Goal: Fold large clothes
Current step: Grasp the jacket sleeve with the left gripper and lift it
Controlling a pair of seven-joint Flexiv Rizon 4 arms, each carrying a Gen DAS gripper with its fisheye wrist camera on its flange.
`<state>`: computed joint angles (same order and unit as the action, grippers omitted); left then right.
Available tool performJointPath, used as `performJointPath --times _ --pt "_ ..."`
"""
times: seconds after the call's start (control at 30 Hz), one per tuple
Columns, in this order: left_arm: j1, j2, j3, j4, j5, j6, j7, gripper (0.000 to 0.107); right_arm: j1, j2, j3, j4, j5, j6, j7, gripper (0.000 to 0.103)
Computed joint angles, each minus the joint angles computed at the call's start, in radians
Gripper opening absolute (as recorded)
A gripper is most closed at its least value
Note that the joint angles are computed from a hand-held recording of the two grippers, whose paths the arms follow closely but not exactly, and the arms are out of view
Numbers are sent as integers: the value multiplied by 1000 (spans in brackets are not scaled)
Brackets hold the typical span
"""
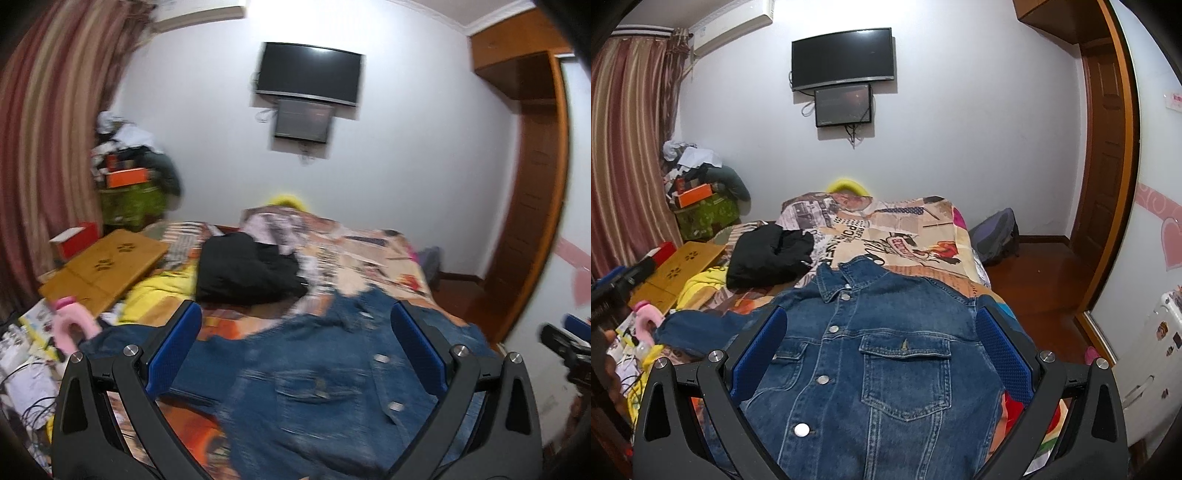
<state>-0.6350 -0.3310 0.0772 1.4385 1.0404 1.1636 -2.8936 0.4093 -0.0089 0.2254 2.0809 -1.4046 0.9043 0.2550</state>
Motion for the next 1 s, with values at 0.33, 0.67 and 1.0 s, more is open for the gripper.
performJointPath --times 0.33,0.67,1.0 --pt "146 -35 37 56 -129 -95 -11 103 4 -83 -34 -60 69 -27 -68 102" --pt "385 -141 20 260 -566 98 113 95 21 -183 -76 -126 181 23 -152 102" --pt "711 -291 -317 436 -968 378 388 75 54 -258 -111 -181 295 51 -263 102"
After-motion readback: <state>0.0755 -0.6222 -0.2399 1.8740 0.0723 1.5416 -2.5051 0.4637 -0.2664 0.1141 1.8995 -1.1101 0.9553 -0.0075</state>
